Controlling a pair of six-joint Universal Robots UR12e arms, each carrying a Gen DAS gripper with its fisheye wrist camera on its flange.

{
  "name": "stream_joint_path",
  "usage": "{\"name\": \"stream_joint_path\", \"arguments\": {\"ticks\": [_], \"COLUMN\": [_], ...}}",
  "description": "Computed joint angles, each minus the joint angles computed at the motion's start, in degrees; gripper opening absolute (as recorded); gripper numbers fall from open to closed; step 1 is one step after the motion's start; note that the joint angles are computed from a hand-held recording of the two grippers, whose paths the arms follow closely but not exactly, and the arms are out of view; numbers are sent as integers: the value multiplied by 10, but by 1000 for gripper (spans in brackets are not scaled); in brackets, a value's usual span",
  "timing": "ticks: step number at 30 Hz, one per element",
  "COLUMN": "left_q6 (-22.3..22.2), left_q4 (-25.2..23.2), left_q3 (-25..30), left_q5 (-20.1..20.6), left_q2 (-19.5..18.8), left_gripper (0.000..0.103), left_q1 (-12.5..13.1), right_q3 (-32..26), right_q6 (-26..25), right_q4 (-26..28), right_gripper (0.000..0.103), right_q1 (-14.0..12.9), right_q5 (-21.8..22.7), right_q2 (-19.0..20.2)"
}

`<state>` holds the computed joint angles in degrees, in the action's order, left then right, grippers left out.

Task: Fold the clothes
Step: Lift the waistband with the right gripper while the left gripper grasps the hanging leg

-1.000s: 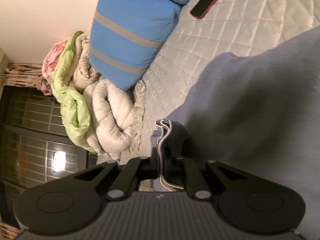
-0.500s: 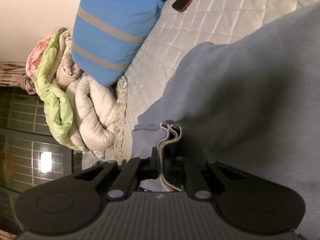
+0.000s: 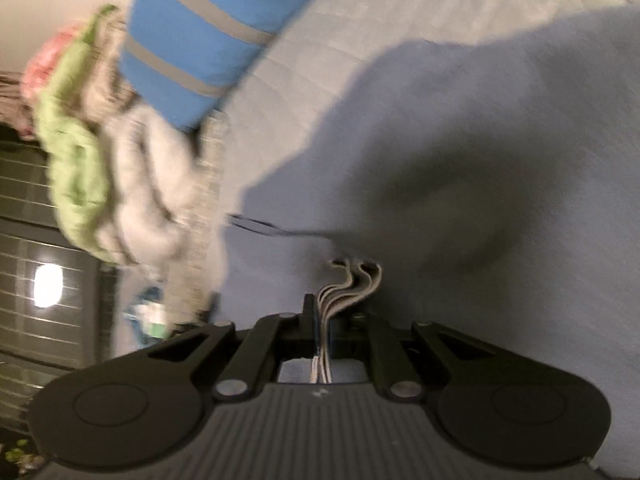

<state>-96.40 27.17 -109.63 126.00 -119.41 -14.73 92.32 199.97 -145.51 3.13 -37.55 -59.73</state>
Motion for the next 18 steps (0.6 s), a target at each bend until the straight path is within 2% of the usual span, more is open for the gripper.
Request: {"name": "stream_joint_path", "arguments": {"ticks": [2,4,5,7,8,9,11,12,13,14,16,18], "left_q6": [2,-8,-13,-15,-14,-16,-18,-19,-21,-23,-29,-32], "left_q4": [-7,-23,-31,-37,-36,-38,-43,-46,-51,-56,-63,-69], "left_q3": [-3,-4,-5,-4,-5,-6,-6,-3,-1,0,4,8], "left_q5": [0,0,-1,3,5,5,5,6,6,6,9,7], "left_q2": [2,6,9,8,7,8,8,6,6,6,4,3], "left_gripper": [12,12,12,12,12,12,12,12,12,12,12,12], "left_q1": [-1,-1,-1,-2,-1,-1,0,0,0,0,0,1], "right_q3": [-3,1,4,10,12,13,14,14,15,16,20,32], "right_q6": [-26,-26,-15,20,40,53,55,53,45,33,24,22], "right_q4": [44,41,29,-8,-29,-46,-63,-70,-75,-81,-118,-195], "right_gripper": [7,13,31,59,66,66,62,53,32,6,5,5], "right_q1": [2,0,-1,-7,-9,-10,-7,-5,-3,0,4,2], "right_q5": [-19,-14,-7,17,37,44,30,23,10,-9,-29,-29], "right_q2": [-3,-5,-4,1,6,9,9,9,7,4,1,-3]}}
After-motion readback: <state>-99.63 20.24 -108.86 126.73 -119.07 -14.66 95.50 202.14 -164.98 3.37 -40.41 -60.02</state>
